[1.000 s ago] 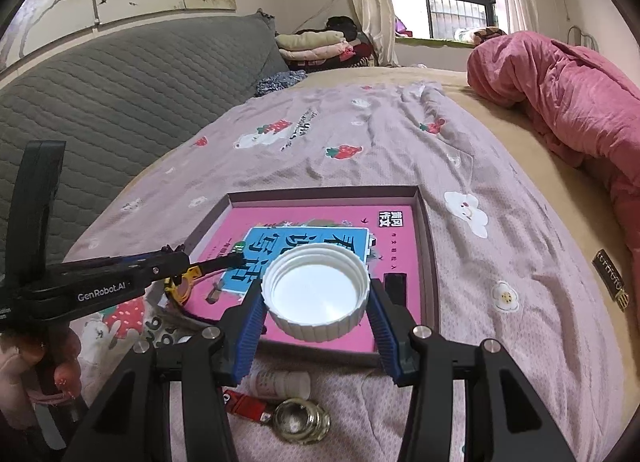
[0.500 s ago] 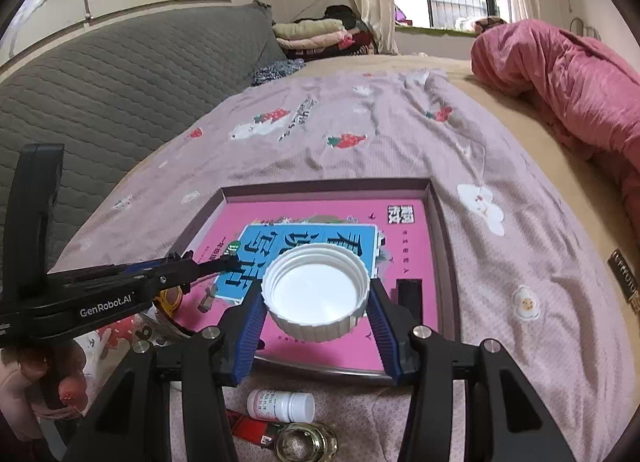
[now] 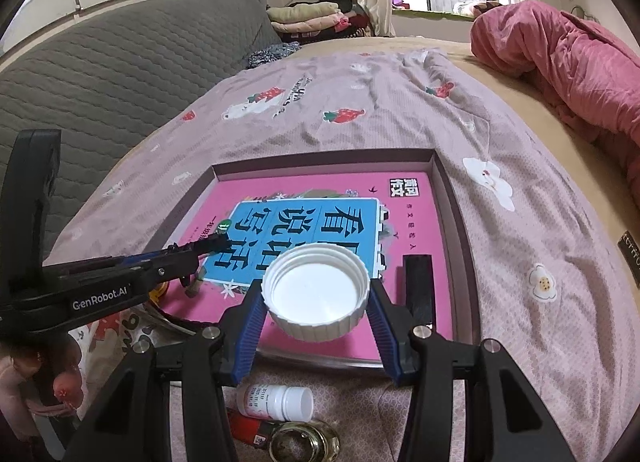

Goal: Organize rigid objects
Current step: 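Carry the hair clip with the left tool over the tray while the right tool carries the cap, then lower the hair clip onto the book with the left tool while the right tool holds the cap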

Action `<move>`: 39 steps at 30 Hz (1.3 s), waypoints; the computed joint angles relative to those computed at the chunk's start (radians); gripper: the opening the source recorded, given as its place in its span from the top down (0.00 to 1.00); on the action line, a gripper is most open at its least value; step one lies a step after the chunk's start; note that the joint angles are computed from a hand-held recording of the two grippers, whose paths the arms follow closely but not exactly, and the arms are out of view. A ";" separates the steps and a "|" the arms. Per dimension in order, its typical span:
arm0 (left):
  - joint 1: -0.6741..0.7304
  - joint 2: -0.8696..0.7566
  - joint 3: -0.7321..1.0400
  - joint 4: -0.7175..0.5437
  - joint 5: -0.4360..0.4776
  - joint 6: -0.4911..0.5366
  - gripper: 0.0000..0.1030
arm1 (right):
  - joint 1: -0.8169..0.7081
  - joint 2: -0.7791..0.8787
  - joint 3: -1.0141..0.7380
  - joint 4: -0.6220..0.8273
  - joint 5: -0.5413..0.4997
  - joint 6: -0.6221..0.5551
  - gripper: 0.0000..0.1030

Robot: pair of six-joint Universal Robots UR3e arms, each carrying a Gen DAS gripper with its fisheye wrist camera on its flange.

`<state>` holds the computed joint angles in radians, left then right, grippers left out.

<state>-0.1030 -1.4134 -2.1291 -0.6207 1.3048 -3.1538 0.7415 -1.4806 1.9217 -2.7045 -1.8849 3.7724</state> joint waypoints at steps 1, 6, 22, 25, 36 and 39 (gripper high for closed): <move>0.000 -0.001 -0.002 0.001 0.000 0.000 0.80 | 0.000 0.002 -0.001 0.002 -0.001 0.002 0.51; -0.012 -0.014 -0.003 0.018 0.015 0.001 0.80 | -0.007 0.011 -0.001 -0.006 0.001 0.000 0.51; -0.032 -0.065 -0.011 0.064 0.037 -0.007 0.80 | -0.016 -0.004 0.027 -0.032 -0.029 0.003 0.51; -0.037 -0.072 -0.015 0.074 0.041 -0.008 0.80 | -0.019 -0.007 0.037 -0.041 -0.031 0.004 0.51; -0.030 -0.084 -0.020 0.084 0.046 0.005 0.80 | -0.047 0.002 0.025 -0.054 -0.025 -0.025 0.51; -0.036 -0.092 -0.011 0.082 0.056 0.008 0.80 | -0.052 0.011 0.015 -0.052 -0.018 -0.030 0.51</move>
<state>-0.1395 -1.5057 -2.1406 -0.5385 1.3612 -3.1458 0.6891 -1.4692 1.9366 -2.7567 -1.9029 3.7422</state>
